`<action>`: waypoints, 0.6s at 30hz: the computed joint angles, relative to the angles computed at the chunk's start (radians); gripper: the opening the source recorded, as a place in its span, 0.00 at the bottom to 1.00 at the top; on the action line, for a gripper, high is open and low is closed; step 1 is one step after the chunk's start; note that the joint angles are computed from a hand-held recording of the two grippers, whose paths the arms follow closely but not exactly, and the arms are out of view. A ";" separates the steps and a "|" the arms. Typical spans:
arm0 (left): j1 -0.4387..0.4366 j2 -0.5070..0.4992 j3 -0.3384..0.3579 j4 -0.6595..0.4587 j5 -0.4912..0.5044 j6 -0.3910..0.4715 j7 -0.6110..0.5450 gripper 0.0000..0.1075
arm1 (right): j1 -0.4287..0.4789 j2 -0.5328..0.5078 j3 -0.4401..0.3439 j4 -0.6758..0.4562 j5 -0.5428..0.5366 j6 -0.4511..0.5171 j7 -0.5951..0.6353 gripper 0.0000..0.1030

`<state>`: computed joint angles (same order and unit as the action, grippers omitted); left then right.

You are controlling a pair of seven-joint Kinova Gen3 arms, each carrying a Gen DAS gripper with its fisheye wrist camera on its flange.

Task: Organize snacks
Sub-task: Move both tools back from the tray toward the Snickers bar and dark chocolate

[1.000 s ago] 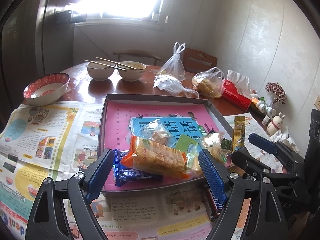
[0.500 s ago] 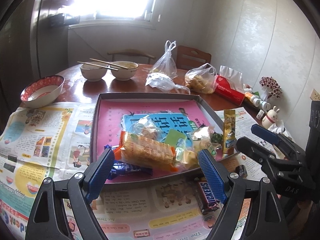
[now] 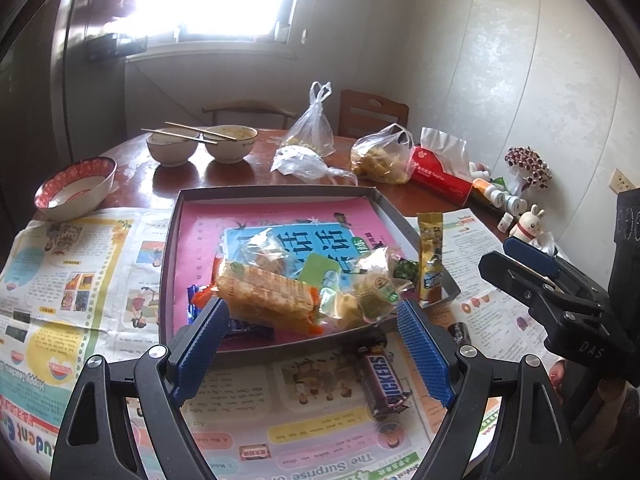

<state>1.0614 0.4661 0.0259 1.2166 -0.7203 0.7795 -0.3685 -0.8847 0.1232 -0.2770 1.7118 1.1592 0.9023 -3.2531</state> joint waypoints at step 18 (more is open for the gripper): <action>-0.007 0.060 0.031 -0.086 0.139 0.042 -0.142 0.81 | 0.019 -0.050 -0.034 0.085 -0.059 0.032 -0.013 0.80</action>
<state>1.0542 0.5259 0.0572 1.1306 -0.5817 0.8220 -0.5105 -0.8652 0.0733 -0.3110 1.7965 1.1000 0.9341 -3.2657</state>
